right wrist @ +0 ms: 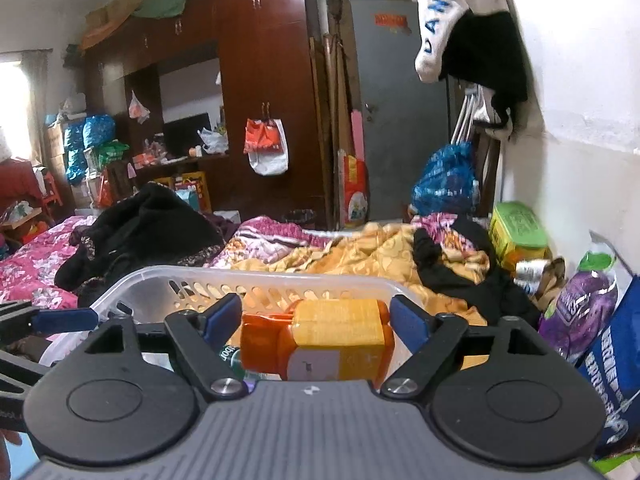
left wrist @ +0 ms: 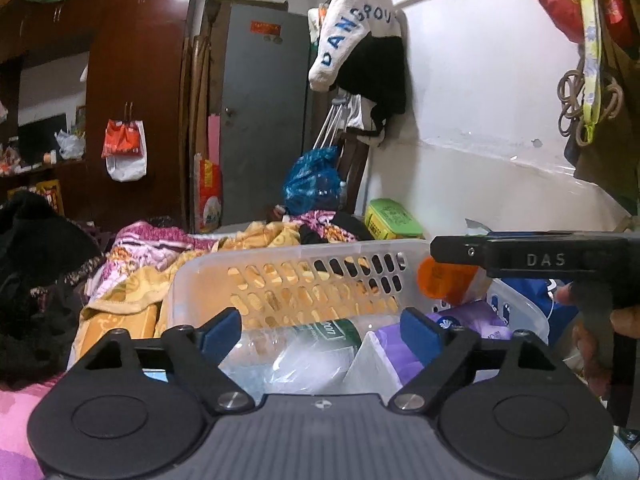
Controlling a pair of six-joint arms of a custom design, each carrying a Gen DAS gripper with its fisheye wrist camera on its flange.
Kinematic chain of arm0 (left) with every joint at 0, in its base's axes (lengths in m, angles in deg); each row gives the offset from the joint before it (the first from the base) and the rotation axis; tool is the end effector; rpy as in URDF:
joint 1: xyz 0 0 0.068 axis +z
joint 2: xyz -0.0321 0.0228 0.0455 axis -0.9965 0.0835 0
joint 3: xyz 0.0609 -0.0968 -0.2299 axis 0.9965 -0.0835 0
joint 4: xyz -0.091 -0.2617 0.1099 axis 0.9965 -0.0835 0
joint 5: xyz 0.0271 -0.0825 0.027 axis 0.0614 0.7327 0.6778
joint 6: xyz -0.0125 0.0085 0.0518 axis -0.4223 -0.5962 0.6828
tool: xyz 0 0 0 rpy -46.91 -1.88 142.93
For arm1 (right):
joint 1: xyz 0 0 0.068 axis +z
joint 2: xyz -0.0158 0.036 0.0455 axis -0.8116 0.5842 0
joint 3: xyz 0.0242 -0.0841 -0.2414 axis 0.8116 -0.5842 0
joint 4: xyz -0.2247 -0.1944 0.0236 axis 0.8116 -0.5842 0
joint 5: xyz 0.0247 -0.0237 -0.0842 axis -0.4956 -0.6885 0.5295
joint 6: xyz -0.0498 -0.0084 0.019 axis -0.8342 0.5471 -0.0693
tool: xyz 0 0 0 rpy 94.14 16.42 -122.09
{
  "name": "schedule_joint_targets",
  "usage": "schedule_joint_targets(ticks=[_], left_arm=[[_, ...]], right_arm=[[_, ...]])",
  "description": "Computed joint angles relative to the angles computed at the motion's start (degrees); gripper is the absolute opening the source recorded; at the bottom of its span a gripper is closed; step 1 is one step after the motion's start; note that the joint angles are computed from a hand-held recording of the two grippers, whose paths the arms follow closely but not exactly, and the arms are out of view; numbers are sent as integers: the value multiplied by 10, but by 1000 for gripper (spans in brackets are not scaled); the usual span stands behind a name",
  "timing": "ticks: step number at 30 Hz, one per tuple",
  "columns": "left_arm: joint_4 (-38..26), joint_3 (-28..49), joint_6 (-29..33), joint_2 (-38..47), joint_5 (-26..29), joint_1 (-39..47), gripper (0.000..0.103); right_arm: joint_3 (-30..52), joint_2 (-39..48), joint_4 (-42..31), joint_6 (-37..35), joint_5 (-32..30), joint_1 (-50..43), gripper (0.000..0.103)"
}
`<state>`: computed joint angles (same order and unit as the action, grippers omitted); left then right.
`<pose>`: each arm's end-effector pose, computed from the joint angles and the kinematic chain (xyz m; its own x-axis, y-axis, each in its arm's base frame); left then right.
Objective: Organize objects
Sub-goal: 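Open both grippers to drop the roll and bottle into the basket, then move both grippers back to the white medicine box on the table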
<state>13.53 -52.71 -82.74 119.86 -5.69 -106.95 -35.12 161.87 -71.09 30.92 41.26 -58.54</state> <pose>0.2300 -0.0740 0.1859 -0.3777 -0.1325 -0.9164 -0.1751 0.9821 -0.0699 0.3529 -0.0016 0.2028 -0.3108 -0.1946 -0.9304 -0.6719 0.7373 0.0702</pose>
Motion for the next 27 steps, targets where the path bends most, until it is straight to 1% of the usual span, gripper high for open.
schedule_joint_targets(ticks=[1, 2, 3, 4, 8, 11, 12, 13, 15, 16, 18, 20, 21, 23, 24, 25, 27], left_arm=[[6, -7, 2, -8, -10, -8, 95], [13, -16, 5, -18, -14, -13, 97], [19, -26, 9, -32, -21, -21, 101], [22, -37, 12, -48, -29, -31, 103], [2, -73, 17, -118, -65, -85, 103], [-28, -116, 7, -200, -106, -143, 103], [-41, -131, 0, -227, -133, -172, 103], [-63, -151, -13, -264, -167, -210, 103], [-103, -185, -44, -320, -222, -277, 103], [-123, -198, -75, -331, -244, -312, 103], [-138, -219, -127, -329, -263, -357, 103], [-104, -230, -171, -273, -268, -387, 103], [-79, -237, -180, -249, -268, -394, 103], [-29, -228, -186, -167, -235, -380, 103], [-16, -223, -190, -140, -222, -372, 103], [1, -220, -188, -117, -207, -361, 103], [25, -220, -182, -91, -182, -349, 102]], right_arm=[[-10, -6, 18, 9, -10, -7, 102], [-17, -14, 28, 17, -19, -15, 103], [-20, -19, 25, 19, -30, -22, 103], [-19, -24, 15, 16, -43, -30, 103], [-46, -54, 4, -15, -94, -71, 103], [-80, -78, -3, -46, -132, -112, 103], [-89, -80, -19, -65, -148, -130, 103], [-88, -74, -50, -98, -167, -146, 103], [-79, -47, -132, -192, -186, -169, 103], [-77, -30, -164, -235, -184, -175, 103], [-61, 22, -230, -325, -172, -179, 103], [-40, 71, -271, -369, -166, -174, 102], [-34, 89, -279, -379, -166, -170, 101], [-26, 104, -280, -382, -161, -155, 96], [-25, 107, -282, -387, -159, -147, 94], [-24, 108, -280, -386, -153, -137, 91], [-27, 109, -286, -393, -144, -128, 91]])
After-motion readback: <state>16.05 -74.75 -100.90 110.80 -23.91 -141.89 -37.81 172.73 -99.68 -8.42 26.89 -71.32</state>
